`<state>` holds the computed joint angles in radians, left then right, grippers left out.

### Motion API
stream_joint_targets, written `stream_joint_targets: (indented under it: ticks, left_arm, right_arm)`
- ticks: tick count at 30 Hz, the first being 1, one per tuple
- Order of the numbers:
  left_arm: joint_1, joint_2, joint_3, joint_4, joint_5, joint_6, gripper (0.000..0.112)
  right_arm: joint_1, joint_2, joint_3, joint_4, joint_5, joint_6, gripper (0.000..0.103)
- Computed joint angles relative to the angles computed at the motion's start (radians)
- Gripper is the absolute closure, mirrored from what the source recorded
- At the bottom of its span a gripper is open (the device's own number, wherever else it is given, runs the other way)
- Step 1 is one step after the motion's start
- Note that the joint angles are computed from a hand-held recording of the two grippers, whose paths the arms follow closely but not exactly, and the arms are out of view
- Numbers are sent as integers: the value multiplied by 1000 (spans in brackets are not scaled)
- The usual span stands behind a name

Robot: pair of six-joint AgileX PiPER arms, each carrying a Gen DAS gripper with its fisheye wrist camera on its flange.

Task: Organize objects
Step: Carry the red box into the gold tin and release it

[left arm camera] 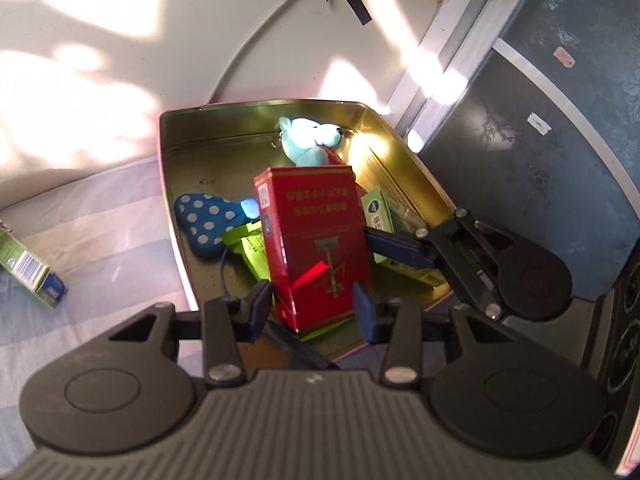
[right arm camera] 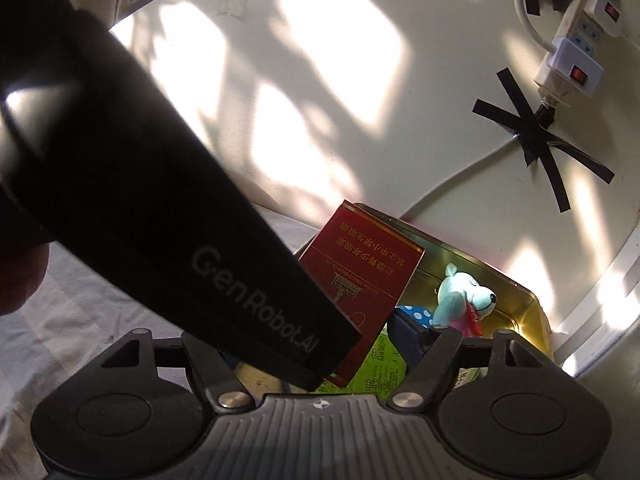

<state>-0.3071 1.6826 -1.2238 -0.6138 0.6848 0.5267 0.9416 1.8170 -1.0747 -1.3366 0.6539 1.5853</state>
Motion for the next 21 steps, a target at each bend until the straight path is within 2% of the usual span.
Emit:
stream_joint_targets:
  ticks: [5,11,13,17,21]
  left_arm:
    - [-75,137,-167,110,5,-144,67]
    - [-102,284,-367,199,51,-246,67]
    - [-108,332,-434,235,67,-285,65]
    - [-129,382,-496,378,59,-404,62]
    - [-125,390,-493,434,50,-470,56]
  right_arm:
    - [-128,-1,46,-84,-99,61,31]
    - [-262,44,31,-196,-211,133,32]
    - [-292,73,2,-199,-229,126,32]
    - [-323,139,-78,-61,-215,7,31]
    - [-335,126,-45,-106,-243,118,31]
